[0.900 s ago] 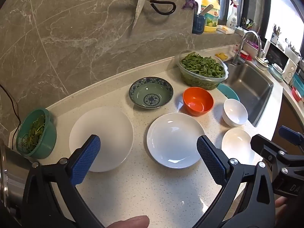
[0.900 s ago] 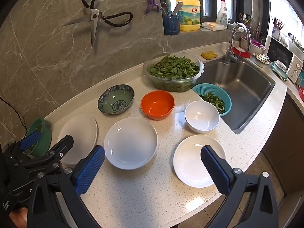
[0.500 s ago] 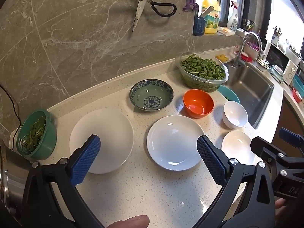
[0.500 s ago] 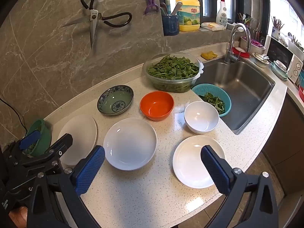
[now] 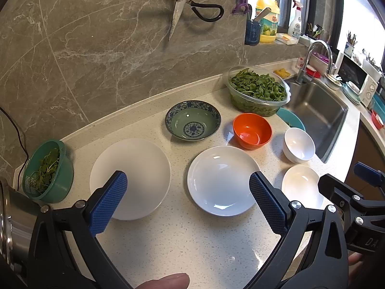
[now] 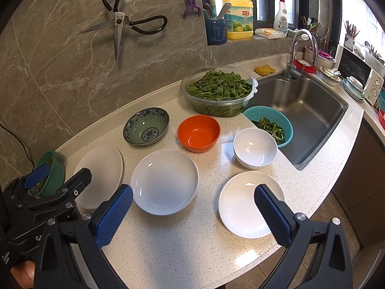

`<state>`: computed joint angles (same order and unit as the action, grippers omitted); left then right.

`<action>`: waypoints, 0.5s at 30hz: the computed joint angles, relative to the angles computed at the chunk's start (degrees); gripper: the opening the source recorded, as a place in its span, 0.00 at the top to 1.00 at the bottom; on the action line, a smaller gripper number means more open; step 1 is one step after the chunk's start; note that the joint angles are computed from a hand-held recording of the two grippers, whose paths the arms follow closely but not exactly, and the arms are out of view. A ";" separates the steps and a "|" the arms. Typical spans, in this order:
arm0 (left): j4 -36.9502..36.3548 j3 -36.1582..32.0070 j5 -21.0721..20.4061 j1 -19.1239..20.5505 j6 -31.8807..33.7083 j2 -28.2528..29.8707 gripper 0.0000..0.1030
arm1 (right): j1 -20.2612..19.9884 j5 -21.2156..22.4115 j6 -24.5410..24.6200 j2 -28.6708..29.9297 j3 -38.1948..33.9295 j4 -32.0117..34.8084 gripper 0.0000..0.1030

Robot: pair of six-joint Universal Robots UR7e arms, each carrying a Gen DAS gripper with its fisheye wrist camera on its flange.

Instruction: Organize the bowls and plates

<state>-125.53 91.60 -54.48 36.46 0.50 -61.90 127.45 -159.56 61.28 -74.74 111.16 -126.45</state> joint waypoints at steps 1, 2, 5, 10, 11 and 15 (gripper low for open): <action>0.03 -0.05 0.03 0.02 0.02 0.04 0.00 | 0.01 0.02 -0.08 -0.01 0.01 -0.08 0.00; 0.05 0.00 0.06 -0.01 0.01 0.01 0.00 | 0.02 0.00 0.12 0.08 -0.07 0.20 0.00; 0.04 0.21 0.10 -0.04 0.02 -0.15 0.00 | 0.12 0.03 0.41 0.01 -0.06 0.57 0.00; -0.04 0.41 0.15 0.02 0.10 -0.21 0.00 | 0.11 0.04 0.29 -0.10 -0.07 0.58 0.00; -0.07 0.49 0.18 -0.02 0.08 -0.23 0.00 | 0.13 0.01 0.29 -0.09 0.01 0.52 0.00; 0.00 0.56 0.10 0.02 -0.02 -0.31 0.00 | 0.06 0.07 -0.06 0.06 -0.27 0.37 0.00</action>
<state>-125.53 92.15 -54.38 36.48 0.48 -62.22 127.51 -159.50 61.23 -74.68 110.89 -126.08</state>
